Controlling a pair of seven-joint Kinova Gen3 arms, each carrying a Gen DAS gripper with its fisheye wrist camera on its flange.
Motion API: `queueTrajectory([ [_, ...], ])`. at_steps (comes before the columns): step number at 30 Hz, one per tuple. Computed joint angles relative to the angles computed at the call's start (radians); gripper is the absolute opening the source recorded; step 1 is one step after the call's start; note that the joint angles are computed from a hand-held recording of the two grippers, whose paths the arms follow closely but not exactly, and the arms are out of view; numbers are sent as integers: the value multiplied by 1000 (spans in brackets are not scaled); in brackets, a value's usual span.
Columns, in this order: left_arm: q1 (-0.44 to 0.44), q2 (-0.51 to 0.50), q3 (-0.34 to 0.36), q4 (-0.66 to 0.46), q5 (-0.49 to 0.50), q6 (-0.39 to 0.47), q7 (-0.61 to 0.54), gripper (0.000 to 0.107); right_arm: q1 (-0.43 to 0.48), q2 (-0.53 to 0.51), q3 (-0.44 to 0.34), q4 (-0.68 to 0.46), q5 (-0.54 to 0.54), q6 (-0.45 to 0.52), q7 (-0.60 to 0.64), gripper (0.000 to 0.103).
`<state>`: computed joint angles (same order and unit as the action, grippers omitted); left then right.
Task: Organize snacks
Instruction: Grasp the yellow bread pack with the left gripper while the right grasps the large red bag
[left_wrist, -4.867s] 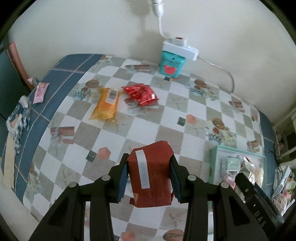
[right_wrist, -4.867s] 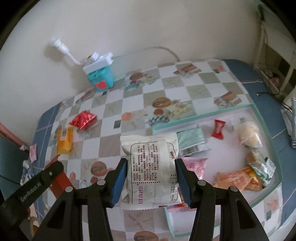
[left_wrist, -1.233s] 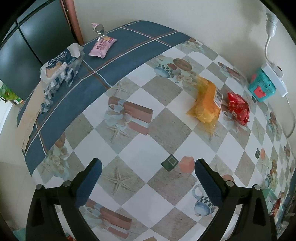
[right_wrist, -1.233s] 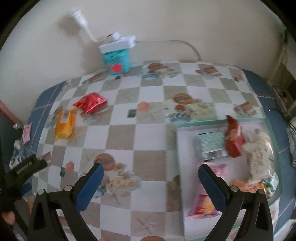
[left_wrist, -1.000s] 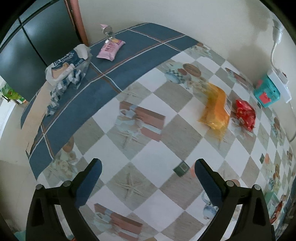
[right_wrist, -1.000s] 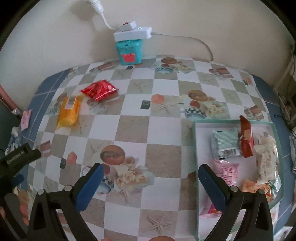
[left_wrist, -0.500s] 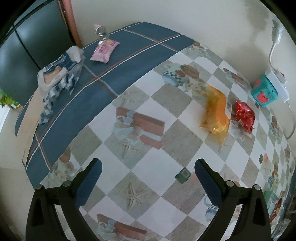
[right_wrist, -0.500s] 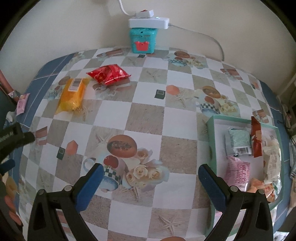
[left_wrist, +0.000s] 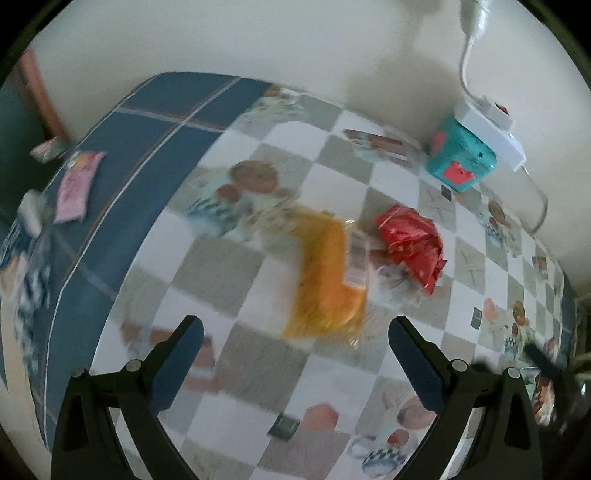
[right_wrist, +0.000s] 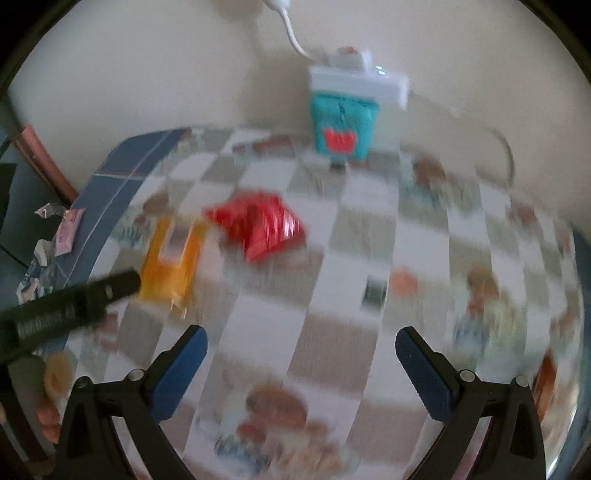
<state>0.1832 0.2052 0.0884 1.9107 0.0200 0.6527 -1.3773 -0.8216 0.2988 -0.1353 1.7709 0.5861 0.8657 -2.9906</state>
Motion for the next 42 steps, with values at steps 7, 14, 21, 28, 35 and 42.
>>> queueTrajectory([
  [7, 35, 119, -12, -98, -56, 24, 28, 100, 86, 65, 20, -46, -46, -92, 215, 103],
  [14, -27, 185, -2, -132, 27, 51, -43, 100, 100, 122, 54, -79, -100, -150, 353, 103],
  [21, -65, 168, -12, -99, 30, 1, -86, 100, 76, 185, 89, -148, -112, -134, 410, 103],
  [28, -102, 169, -27, -101, 39, -8, -111, 100, 78, 250, 104, -216, -151, -114, 478, 103],
  [35, -78, 210, -29, -155, 26, 25, -93, 99, 66, 295, 123, -265, -180, -111, 496, 95],
  [42, -79, 202, -15, -148, 48, 20, -102, 46, 24, 286, 158, -243, -150, -113, 437, 74],
])
